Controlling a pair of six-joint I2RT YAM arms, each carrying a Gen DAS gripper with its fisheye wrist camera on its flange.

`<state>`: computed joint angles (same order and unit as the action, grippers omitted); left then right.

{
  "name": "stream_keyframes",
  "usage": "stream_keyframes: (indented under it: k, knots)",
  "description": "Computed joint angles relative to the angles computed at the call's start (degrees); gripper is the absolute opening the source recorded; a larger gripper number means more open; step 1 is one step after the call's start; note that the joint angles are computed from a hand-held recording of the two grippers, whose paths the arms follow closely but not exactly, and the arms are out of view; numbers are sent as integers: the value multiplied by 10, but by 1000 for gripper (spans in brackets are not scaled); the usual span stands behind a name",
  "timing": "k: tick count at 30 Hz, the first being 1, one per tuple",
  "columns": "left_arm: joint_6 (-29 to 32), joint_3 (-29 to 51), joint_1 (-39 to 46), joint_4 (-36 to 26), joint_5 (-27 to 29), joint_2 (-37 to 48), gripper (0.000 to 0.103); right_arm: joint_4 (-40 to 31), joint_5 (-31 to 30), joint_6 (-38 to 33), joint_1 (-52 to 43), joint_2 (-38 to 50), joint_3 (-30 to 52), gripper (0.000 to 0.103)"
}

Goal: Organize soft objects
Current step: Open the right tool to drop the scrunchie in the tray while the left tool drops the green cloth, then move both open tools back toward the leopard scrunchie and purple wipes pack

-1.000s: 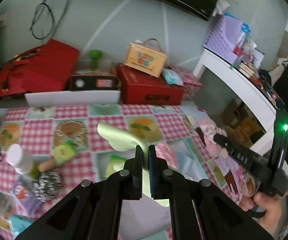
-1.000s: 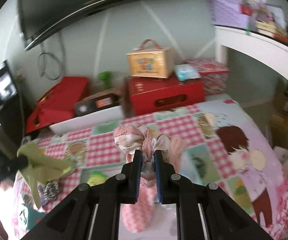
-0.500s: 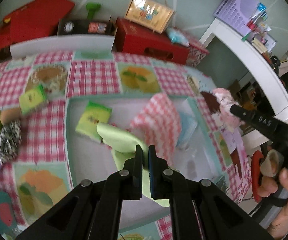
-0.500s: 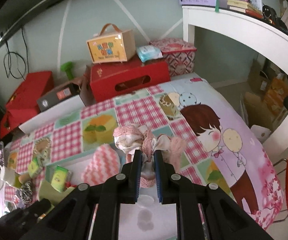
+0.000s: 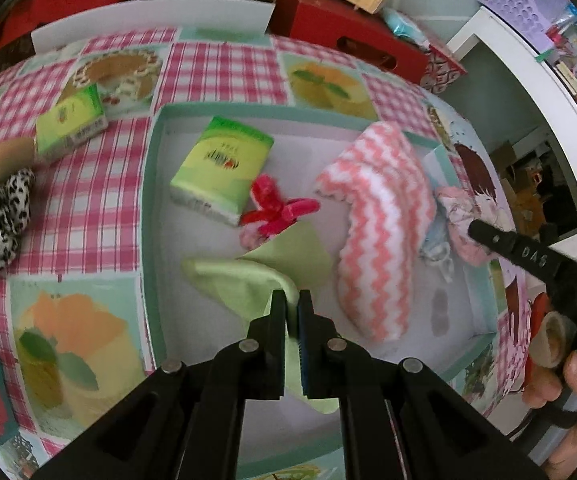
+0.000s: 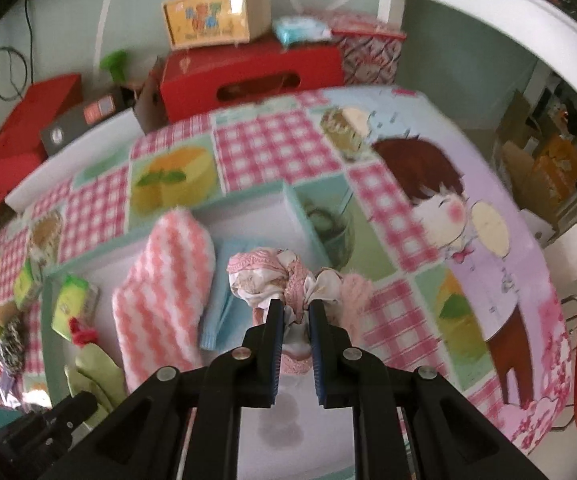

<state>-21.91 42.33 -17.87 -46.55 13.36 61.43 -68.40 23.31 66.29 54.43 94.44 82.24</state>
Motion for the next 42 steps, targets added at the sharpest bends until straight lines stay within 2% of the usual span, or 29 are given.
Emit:
stream_keyframes:
  k: [12,13,15,18,20,23,25,27,28,29,30,35,40,42]
  knots:
    - [15,-3,42,11,33,29,8,-10,-24,-6,11,46,10,18]
    - [17,0,40,6,29,28,11,-13,-23,-7,12,47,13,19]
    - [12,10,33,-1,20,29,26,-19,-18,-8,16,50,24,25]
    - [13,19,36,-13,22,18,32,-31,-6,-11,24,56,45,36]
    - [15,24,40,-21,26,11,33,-41,3,-11,30,60,60,36]
    - [18,34,41,-34,23,-3,45,-61,22,-5,40,62,85,37]
    - [24,43,46,-46,19,-11,49,-73,36,0,47,62,103,37]
    - [30,49,53,-54,14,-19,52,-80,49,1,53,63,118,43]
    - [32,53,60,-57,8,-24,56,-83,55,1,56,66,128,44]
    - [35,54,67,-58,5,-27,66,-85,59,0,59,70,137,46]
    - [38,54,77,-59,2,-31,72,-87,62,-3,62,74,146,49]
    - [49,48,152,-63,-4,-44,77,-73,57,-15,65,81,156,62]
    - [44,43,178,-48,-24,-54,81,-71,62,-25,73,98,173,75]
    - [43,39,188,-42,-29,-61,93,-73,64,-33,75,107,182,79]
